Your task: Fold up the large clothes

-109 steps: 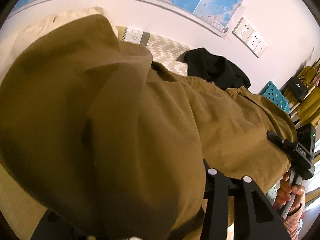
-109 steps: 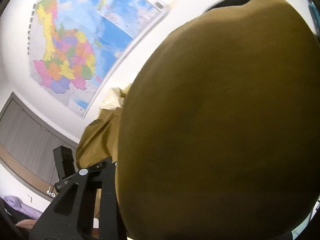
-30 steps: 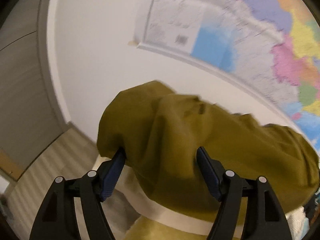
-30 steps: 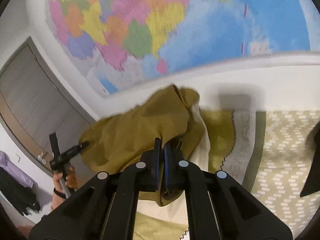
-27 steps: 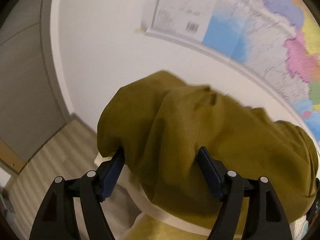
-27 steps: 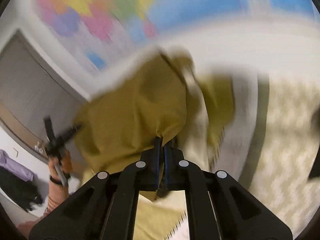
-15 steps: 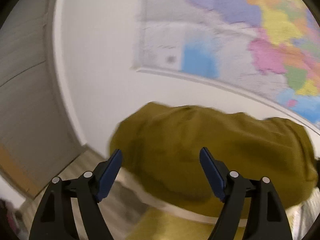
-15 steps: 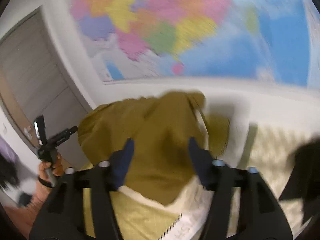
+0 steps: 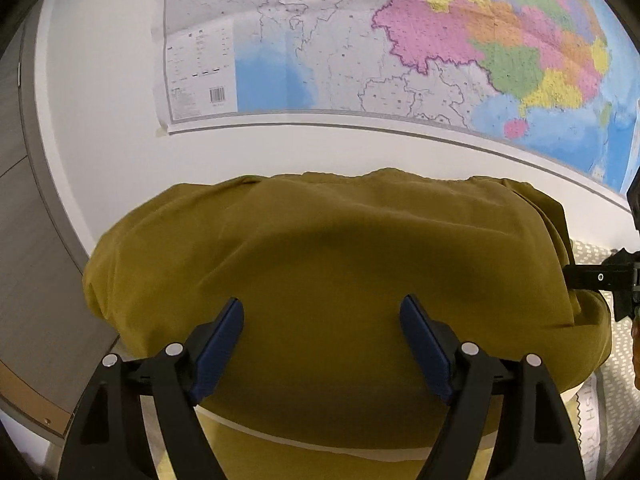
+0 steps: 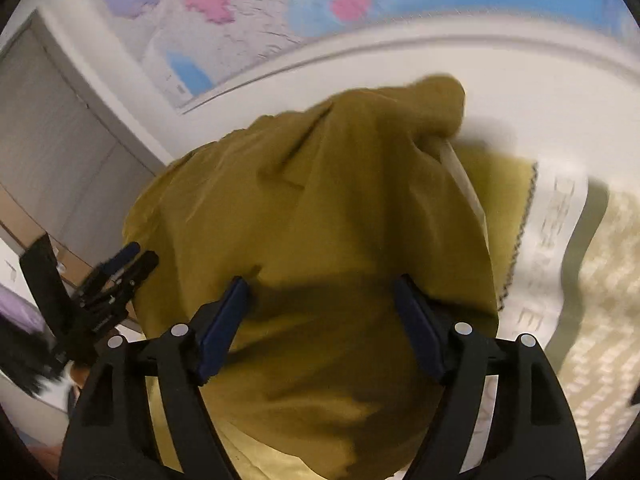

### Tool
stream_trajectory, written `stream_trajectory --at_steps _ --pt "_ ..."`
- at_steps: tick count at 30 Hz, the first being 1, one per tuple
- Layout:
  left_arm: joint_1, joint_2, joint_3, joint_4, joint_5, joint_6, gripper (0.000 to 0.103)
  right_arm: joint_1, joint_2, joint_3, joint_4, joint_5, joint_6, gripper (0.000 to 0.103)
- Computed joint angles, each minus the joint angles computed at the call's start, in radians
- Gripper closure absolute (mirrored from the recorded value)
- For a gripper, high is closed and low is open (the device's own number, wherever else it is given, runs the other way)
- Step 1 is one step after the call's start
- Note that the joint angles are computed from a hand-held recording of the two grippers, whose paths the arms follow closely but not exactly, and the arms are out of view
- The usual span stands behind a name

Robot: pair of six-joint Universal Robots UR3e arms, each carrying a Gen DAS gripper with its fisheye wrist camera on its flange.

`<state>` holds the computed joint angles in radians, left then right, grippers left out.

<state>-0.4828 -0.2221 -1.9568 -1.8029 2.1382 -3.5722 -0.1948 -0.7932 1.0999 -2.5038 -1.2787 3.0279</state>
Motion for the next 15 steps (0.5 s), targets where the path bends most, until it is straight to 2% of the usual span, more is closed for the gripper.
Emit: stream_trajectory --at_steps 4,7,10,12,15 --pt "0.018 0.015 0.01 -0.008 -0.013 -0.001 0.025 0.014 -0.04 0.044 -0.038 -0.018 -0.007 0.028" --pt "0.069 0.028 0.028 -0.013 -0.045 0.044 0.023 0.037 -0.109 0.154 -0.13 -0.032 -0.046 0.028" --pt "0.135 0.049 0.052 -0.023 -0.106 0.098 0.018 0.075 -0.169 0.287 -0.279 -0.061 -0.096 0.028" --pt "0.179 0.074 0.057 -0.025 -0.145 0.138 0.009 0.102 -0.185 0.35 -0.356 -0.066 -0.137 0.028" --pt "0.228 0.102 0.03 -0.021 -0.185 0.171 0.007 0.159 -0.145 0.361 -0.421 -0.152 -0.206 0.029"
